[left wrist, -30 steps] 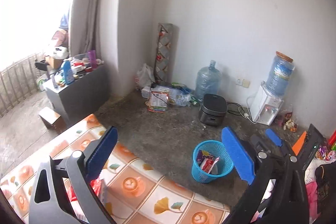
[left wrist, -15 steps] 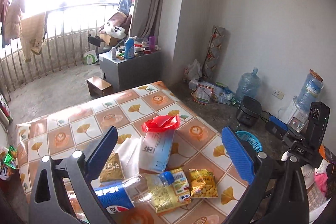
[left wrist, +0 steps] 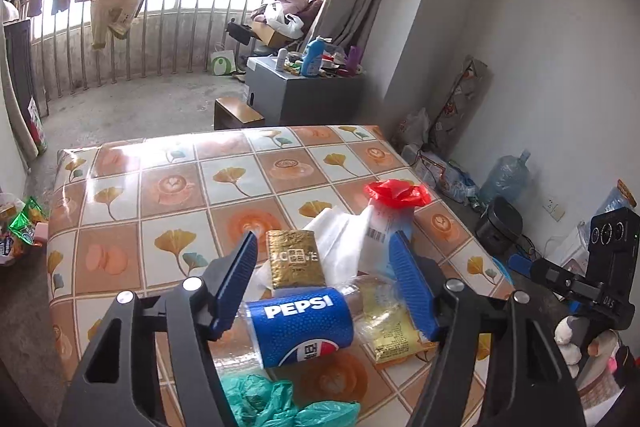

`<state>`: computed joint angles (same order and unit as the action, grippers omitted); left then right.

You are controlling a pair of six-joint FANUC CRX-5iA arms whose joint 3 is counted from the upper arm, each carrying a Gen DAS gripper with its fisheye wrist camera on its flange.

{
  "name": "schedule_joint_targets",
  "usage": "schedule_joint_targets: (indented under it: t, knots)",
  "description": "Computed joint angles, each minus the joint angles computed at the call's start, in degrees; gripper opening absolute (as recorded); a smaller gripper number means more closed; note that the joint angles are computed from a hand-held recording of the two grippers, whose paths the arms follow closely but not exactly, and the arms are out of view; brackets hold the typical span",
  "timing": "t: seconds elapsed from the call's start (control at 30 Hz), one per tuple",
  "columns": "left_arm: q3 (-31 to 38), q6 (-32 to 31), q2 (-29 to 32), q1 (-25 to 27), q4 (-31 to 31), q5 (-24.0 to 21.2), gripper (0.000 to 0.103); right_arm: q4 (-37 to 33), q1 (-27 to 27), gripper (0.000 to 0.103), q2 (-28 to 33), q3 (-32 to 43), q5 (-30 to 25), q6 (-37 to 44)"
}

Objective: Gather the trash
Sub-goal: 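Move both tools back to the table over the Pepsi bottle, then grasp the Pepsi bottle with the right gripper while the left gripper grasps the teal bag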

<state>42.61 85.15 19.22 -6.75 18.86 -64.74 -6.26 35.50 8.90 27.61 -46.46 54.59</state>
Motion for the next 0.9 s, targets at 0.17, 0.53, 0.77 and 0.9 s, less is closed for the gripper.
schedule_joint_targets:
  t: [0.17,0.53,0.77,0.9]
  knots:
    - [1.27,3.48,0.84,2.18,-5.86,-3.55,0.05,-11.55,0.16,0.075,7.47,11.47,-7.68,5.18]
    - [-2.45,3.43,3.68,7.54,0.07,-6.38,0.032,-23.12,-1.55,0.083,18.0,24.41,-16.57,-10.99]
    - [-2.72,1.43,5.45,9.42,5.25,-6.8,0.032,-21.69,-0.77,0.085,17.3,21.26,-10.83,-24.49]
    - [0.18,-1.33,8.47,9.83,8.33,-10.34,0.032,-22.08,-1.11,0.083,18.6,22.6,-11.91,-29.79]
